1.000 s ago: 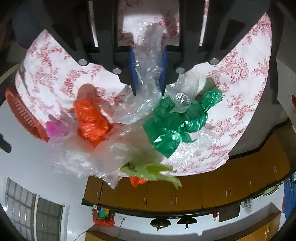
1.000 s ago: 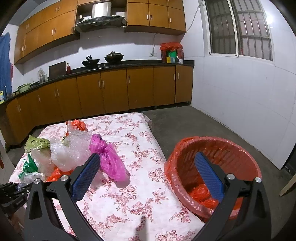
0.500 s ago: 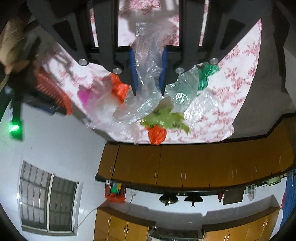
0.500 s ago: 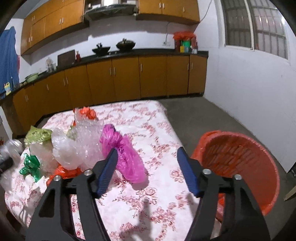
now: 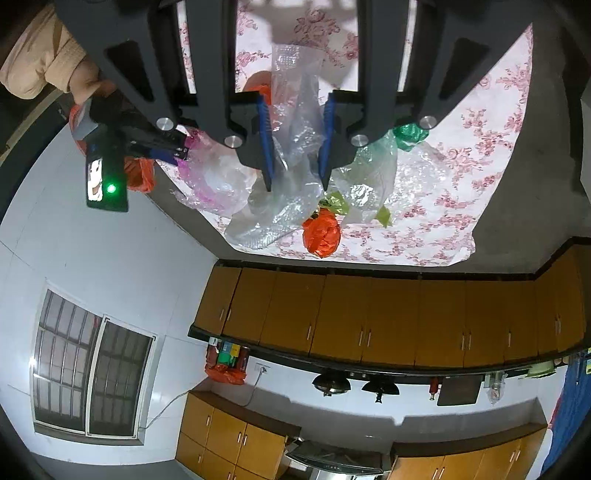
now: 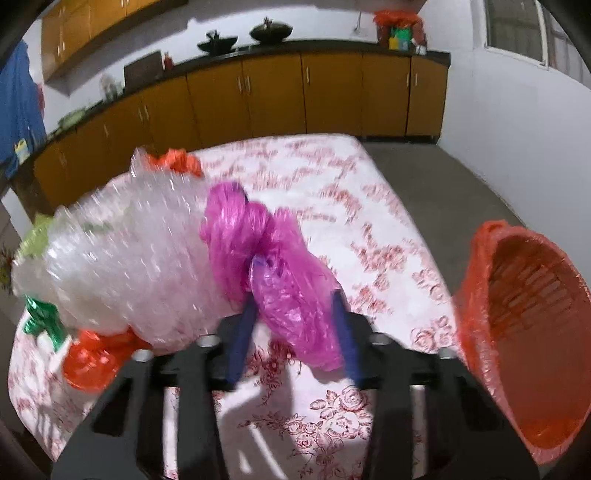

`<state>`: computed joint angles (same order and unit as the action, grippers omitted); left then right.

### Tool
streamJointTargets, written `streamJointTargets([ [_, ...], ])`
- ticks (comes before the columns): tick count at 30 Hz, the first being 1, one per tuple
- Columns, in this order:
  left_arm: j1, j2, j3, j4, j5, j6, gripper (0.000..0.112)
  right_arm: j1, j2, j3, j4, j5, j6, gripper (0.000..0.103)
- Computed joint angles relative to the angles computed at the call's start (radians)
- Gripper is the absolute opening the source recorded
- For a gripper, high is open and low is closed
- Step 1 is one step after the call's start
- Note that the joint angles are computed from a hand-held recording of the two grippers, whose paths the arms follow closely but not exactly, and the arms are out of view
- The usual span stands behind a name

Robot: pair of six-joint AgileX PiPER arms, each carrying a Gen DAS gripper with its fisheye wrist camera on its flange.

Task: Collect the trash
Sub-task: 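Carry the pink bag over the basket with the right tool while the left tool holds the clear bag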

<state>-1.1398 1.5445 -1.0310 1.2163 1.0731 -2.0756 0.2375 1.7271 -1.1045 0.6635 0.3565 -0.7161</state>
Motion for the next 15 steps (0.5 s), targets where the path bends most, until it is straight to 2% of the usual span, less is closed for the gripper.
streamJointTargets([
  [4,0.015,0.014,-0.010,0.004,-0.022,0.000,0.023,-0.023,-0.040,0.050,0.083,-0.005,-0.093,0.016],
  [15,0.051,0.079,-0.101,0.027,-0.098,0.029,0.023,-0.181,-0.206,0.170,0.170,-0.020,-0.173,0.015],
])
